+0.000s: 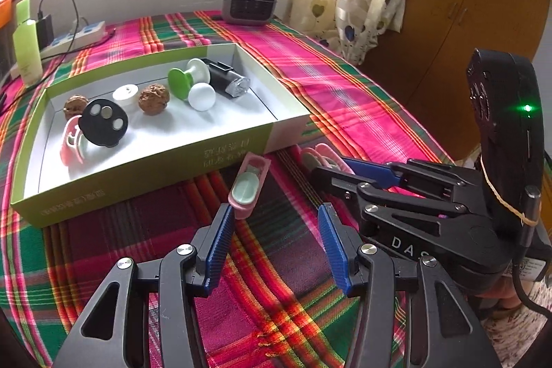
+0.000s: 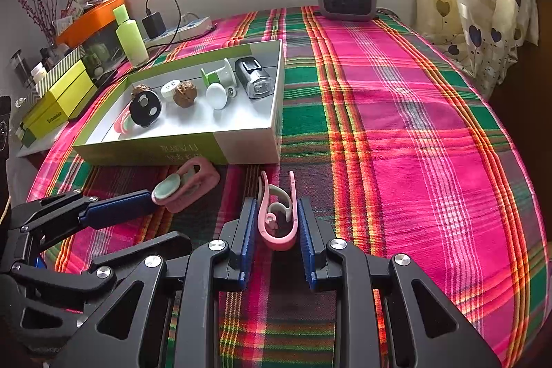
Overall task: Organize objects
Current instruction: 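Grasp the pink clip with mint insert with the left gripper while the right holds the hook clip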
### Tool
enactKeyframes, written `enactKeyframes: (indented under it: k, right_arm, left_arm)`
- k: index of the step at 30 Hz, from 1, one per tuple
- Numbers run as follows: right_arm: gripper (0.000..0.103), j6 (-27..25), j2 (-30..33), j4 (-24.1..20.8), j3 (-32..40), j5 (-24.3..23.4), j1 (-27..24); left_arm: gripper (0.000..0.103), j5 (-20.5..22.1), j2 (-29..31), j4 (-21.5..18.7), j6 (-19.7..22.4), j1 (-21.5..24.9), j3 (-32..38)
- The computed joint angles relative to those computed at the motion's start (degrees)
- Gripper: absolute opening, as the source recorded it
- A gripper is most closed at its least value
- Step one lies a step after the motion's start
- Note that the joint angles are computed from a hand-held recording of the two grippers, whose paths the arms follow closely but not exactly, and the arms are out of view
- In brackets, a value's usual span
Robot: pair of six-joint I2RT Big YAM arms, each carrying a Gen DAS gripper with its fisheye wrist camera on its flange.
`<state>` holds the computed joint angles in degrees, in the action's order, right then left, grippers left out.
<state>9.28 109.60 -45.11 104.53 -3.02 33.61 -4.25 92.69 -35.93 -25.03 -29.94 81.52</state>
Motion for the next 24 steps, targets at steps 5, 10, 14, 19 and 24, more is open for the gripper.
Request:
enactKeyframes:
  k: [5,10,14,19,24]
  right_arm:
    - [0.025,-1.28,-0.04,-0.4,0.07,0.86,0.12]
    - [0.025,-1.98,-0.35,-0.48,-0.36,1.77,-0.24]
    - [0.025,-2.22,-0.67,-0.55,-0.8,2.52,-0.73]
    - [0.025,-2.03,-0.91,-0.52,-1.14,2.67,-1.3]
    - [0.025,-2.12,-0.9,-0.47,-1.13,2.26,-1.51]
  left_arm:
    - [0.049,-1.74,0.08,-0.58,-0.84,0.6,0.24]
    - [0.049,-3.22,1.42,-1.6,-0.43,0.76,1.76]
    - [0.049,-3.35,3.28,-2.86,0.4,0.82,4.02]
    - [0.049,-3.29,5.19,-4.26,1.39,0.74,6.44]
    - [0.049,-4.23,6.41,-5.41,1.56,0.51,8.13]
